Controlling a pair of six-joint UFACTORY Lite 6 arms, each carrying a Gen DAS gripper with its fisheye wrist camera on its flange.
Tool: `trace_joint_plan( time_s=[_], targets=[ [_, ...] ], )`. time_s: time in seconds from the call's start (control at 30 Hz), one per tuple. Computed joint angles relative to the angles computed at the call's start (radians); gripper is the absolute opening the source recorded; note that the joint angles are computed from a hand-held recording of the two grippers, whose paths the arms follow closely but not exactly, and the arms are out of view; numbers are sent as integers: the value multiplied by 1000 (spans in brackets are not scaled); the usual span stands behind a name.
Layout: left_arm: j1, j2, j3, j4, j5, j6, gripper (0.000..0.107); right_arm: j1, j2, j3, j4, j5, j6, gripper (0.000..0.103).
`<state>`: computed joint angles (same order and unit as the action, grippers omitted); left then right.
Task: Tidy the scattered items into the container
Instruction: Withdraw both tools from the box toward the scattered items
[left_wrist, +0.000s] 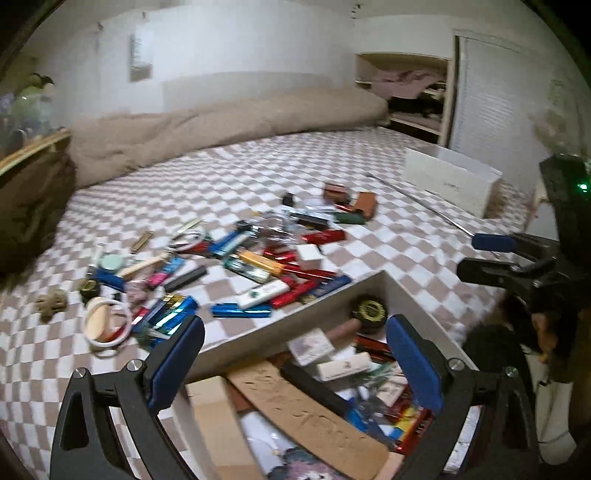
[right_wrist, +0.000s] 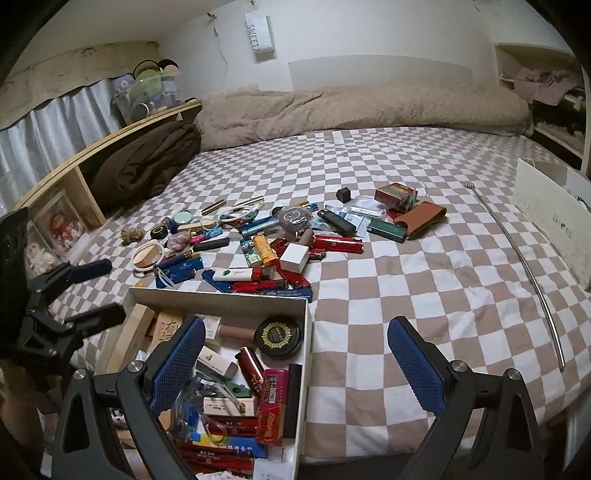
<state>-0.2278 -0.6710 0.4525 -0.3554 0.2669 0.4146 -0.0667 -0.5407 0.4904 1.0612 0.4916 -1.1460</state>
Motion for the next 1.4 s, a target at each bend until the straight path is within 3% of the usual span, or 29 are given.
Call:
trace_joint_plan(
  time_s=[0.23, 0.47, 0.6, 1.1, 1.4],
  targets=[
    [5, -62, -51, 176, -9, -230, 100, 114, -2, -18, -3, -94, 39, 99],
    [66, -112, -116, 234, -25, -327, 100, 222, 10, -27, -55, -195, 113, 99],
    [129, -128, -144, 113, -21, -214, 100, 256, 33, -22, -61, -225, 127, 99],
    [163, -190, -199, 268, -18, -368, 100, 328, 94, -31, -49, -299, 143, 99],
    [191, -175, -203, 185, -22, -274, 100, 342, 131, -22, -30, -317, 128, 99]
  ],
)
